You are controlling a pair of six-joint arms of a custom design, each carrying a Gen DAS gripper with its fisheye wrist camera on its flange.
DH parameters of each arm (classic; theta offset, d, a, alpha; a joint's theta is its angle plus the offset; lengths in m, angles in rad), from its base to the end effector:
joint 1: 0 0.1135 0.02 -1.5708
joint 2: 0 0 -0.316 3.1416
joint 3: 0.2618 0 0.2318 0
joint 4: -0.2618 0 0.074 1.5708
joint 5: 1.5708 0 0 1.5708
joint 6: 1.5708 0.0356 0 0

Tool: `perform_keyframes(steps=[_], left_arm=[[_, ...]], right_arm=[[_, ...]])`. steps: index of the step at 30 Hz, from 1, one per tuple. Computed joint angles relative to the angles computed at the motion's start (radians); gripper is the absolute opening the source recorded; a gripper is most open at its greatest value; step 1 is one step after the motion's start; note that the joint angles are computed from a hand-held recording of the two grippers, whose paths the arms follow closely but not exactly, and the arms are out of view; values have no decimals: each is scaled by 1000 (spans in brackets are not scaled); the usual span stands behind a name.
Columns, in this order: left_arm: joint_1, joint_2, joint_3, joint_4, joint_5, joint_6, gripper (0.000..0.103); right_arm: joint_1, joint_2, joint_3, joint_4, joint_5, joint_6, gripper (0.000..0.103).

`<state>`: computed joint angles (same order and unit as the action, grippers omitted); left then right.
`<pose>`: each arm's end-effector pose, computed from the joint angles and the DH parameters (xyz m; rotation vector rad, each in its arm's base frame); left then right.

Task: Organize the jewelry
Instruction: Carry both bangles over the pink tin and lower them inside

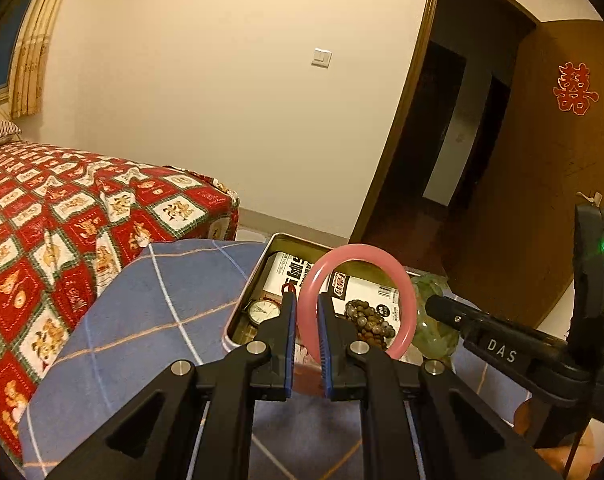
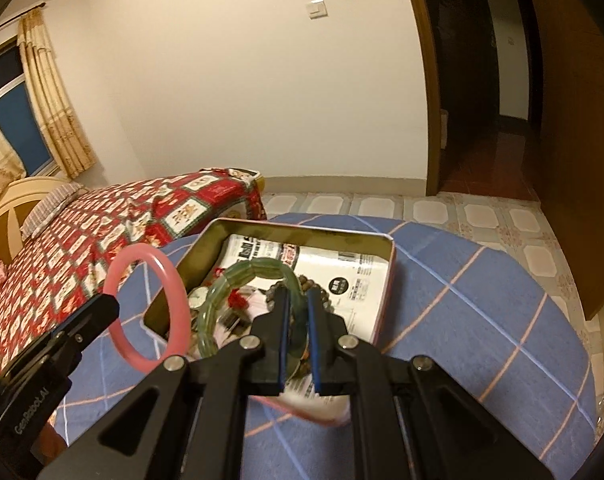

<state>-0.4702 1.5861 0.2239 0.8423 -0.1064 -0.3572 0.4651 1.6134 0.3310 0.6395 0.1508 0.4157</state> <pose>0.2022 -0.0985 0.1685 0.0541 2.1106 -0.3890 0.2187 0.1038 0.1662 0.0291 2.2240 0.3222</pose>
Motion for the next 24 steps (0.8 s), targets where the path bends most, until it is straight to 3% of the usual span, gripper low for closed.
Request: perform_keyframes(steps=[10, 24], left_arm=[[26, 127, 92, -6, 31, -10, 10], [26, 212, 170, -55, 30, -2, 10]], right_arm=[[-40, 135, 74, 7, 1, -13, 12], [-59, 211, 103, 19, 2, -53, 12]])
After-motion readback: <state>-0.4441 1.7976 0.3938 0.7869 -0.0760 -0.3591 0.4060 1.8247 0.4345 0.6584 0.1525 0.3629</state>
